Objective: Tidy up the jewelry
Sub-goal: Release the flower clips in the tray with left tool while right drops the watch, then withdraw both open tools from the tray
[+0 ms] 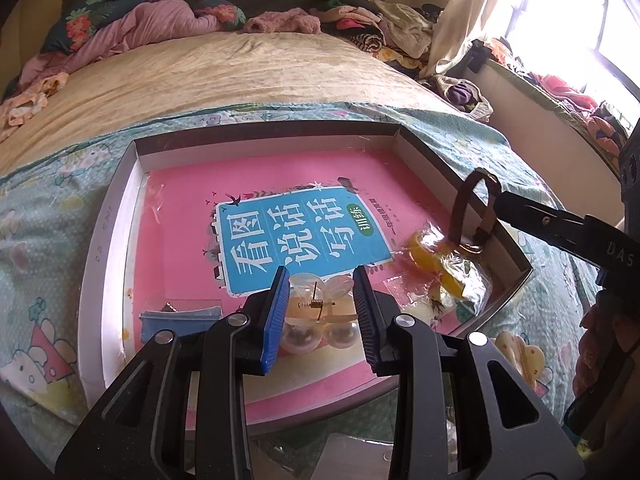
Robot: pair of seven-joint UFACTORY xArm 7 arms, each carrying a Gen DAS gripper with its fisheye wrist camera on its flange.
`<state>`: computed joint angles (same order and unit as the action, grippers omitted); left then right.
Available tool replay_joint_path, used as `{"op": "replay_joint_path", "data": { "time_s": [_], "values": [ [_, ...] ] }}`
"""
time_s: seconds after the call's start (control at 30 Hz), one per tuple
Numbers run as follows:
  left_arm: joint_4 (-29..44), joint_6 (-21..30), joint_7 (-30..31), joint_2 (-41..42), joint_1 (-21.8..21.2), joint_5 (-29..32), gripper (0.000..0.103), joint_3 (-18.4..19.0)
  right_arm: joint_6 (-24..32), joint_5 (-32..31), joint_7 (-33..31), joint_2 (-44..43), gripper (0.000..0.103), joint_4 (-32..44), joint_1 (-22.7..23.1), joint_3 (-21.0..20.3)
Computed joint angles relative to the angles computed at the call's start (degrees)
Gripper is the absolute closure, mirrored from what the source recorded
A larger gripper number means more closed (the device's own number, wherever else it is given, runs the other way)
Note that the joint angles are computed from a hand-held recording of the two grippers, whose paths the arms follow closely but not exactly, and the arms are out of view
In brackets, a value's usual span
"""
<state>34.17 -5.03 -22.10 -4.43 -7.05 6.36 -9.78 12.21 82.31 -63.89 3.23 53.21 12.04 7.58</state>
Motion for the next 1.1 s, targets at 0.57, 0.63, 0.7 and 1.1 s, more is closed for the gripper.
{"op": "replay_joint_path", "data": {
  "time_s": [0.57, 0.63, 0.7, 1.1],
  "values": [
    [-0.22, 0.33, -7.57, -1.62, 7.89, 8.85, 0.061, -5.82, 5.48, 6.79, -2.91, -11.14, 0.019, -8.35, 0.9, -2.81],
    [-0.83, 0.42, -8.92, -2.77, 9.49, 9.71, 0.055, -7.66, 5.68, 6.43, -2.38, -12.26, 0.018, -9.13, 1.0, -3.04],
    [-1.47, 0.36, -9.3, -4.01, 10.49, 9.86, 0.046, -8.58, 5.77, 5.89, -1.73, -13.38, 0.018, -9.86, 1.18, -3.21],
    [-6.22, 0.89, -5.82, -13.43, 5.94, 3.09, 0.011, -5.89, 5.28, 4.78, -0.85, -20.85, 0.01, -13.88, 3.09, -4.27]
  ]
}}
